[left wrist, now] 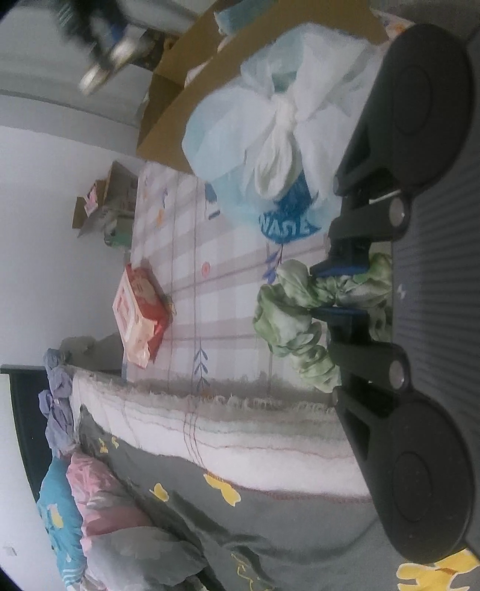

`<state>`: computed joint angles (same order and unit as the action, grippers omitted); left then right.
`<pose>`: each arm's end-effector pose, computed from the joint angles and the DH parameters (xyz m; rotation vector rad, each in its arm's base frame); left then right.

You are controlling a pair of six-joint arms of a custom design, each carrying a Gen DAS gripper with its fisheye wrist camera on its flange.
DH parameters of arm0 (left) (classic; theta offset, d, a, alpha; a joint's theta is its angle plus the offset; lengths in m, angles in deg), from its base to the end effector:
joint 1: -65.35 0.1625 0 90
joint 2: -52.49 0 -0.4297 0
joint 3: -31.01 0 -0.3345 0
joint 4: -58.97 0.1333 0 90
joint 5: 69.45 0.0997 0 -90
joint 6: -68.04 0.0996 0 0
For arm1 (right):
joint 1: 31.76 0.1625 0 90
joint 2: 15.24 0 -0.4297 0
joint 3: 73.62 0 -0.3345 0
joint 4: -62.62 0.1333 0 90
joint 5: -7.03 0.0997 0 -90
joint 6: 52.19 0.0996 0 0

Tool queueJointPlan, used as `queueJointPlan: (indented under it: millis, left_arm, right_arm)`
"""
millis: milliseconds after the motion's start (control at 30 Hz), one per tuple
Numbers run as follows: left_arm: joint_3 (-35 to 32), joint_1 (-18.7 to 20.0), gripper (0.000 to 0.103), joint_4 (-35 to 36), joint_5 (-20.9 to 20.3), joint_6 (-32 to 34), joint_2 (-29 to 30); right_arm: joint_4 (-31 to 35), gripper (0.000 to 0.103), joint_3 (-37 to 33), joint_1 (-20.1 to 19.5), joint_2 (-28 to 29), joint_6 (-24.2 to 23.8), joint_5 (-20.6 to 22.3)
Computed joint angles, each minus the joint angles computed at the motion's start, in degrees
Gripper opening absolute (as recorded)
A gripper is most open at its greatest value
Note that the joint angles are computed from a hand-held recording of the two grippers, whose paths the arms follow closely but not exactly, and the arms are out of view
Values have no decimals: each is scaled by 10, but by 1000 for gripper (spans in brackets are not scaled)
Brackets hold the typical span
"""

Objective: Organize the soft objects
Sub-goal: 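Lower the gold package into the box with the right tool while the left tool drops the green cloth in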

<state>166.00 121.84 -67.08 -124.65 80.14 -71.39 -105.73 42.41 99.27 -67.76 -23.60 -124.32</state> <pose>0.0406 -0.2831 0.4227 0.8218 2.4084 -0.6994 0.3963 -0.3526 0.1574 0.1528 -2.5666 0.8278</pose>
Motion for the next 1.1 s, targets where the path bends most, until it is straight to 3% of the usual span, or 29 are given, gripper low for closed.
queueJointPlan:
  millis: [167, 333, 533, 667, 800, 900, 1033, 1100]
  left_arm:
    - [-11, -35, 17, 42, -5, -38, -24]
    - [-22, -109, 17, 80, 9, -72, -48]
    - [-31, -180, 17, 110, -18, -114, -43]
    - [-26, -228, 18, 105, -56, -125, -27]
    - [-12, -269, 18, 83, -103, -124, 0]
    - [2, -293, 18, 55, -149, -117, 36]
    - [20, -302, 18, 11, -214, -108, 107]
    - [27, -304, 19, -8, -244, -116, 150]
  right_arm:
    - [40, 52, 139, 32, -90, 146, -41]
    - [106, 52, 231, 40, -140, 270, -56]
    - [248, 54, 237, 29, -153, 319, -47]
    - [346, 68, 212, 30, -146, 340, -62]
    - [324, 73, 224, 46, -162, 340, -80]
    - [273, 75, 247, 78, -183, 373, -99]
    - [153, 79, 295, 144, -196, 426, -132]
    - [142, 81, 306, 183, -198, 466, -150]
